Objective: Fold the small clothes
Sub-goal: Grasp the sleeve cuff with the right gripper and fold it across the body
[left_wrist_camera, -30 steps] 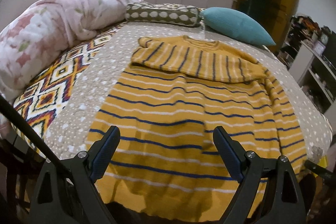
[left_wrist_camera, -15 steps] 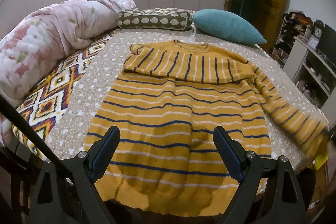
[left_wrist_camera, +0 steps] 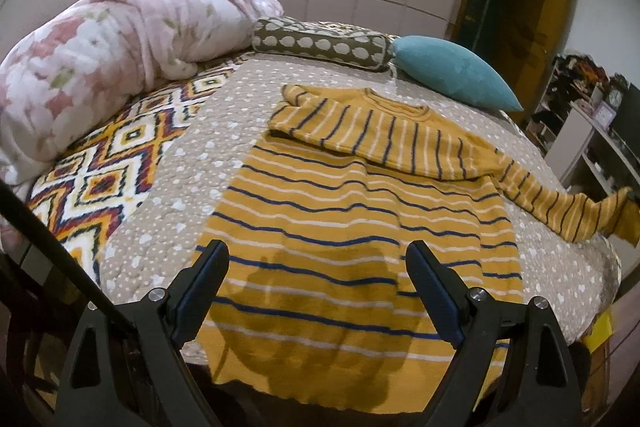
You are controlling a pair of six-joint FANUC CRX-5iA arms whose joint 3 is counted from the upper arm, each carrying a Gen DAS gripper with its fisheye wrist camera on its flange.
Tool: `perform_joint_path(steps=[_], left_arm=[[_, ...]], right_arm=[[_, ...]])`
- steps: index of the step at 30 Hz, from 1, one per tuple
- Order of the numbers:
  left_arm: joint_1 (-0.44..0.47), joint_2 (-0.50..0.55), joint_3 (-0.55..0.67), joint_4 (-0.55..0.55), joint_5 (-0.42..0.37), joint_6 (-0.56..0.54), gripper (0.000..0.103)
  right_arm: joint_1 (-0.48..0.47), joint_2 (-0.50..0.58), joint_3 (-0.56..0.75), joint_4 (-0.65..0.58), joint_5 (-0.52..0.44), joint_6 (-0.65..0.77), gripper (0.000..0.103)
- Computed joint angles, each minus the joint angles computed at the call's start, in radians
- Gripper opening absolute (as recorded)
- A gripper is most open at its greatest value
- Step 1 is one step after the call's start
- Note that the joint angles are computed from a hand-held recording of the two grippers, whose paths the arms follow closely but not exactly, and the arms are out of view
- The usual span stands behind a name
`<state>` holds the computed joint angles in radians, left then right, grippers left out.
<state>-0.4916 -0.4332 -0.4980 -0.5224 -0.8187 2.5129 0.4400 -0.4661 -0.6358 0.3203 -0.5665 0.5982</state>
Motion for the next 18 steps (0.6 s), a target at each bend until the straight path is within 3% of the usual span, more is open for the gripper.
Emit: perform_joint_path(steps=[5,11,15,18], left_arm=[[0.094,-0.083,-0.089,0.065,0.061,-0.05,0.089],[0.266,-0.205,-0.223,0.219,0.155,-0.222,0.089],[0.461,-0.32,-0.362,0.464,0.227,-0.501,0.089],[0.595,-0.399,-0.455,0.639,0.242,-0.708,0.089]], right_arm=[[0.112,0.144,0.195,-0.099,-0.023,0.128,0.008],[0.271,0.485,0.591,-0.198,-0.134,0.344,0.008],[0.338,0.796,0.965,-0.299,-0.3,0.477,0.008],[0.395,1.053,1.266,-0.3,-0.42,0.529,0.008]])
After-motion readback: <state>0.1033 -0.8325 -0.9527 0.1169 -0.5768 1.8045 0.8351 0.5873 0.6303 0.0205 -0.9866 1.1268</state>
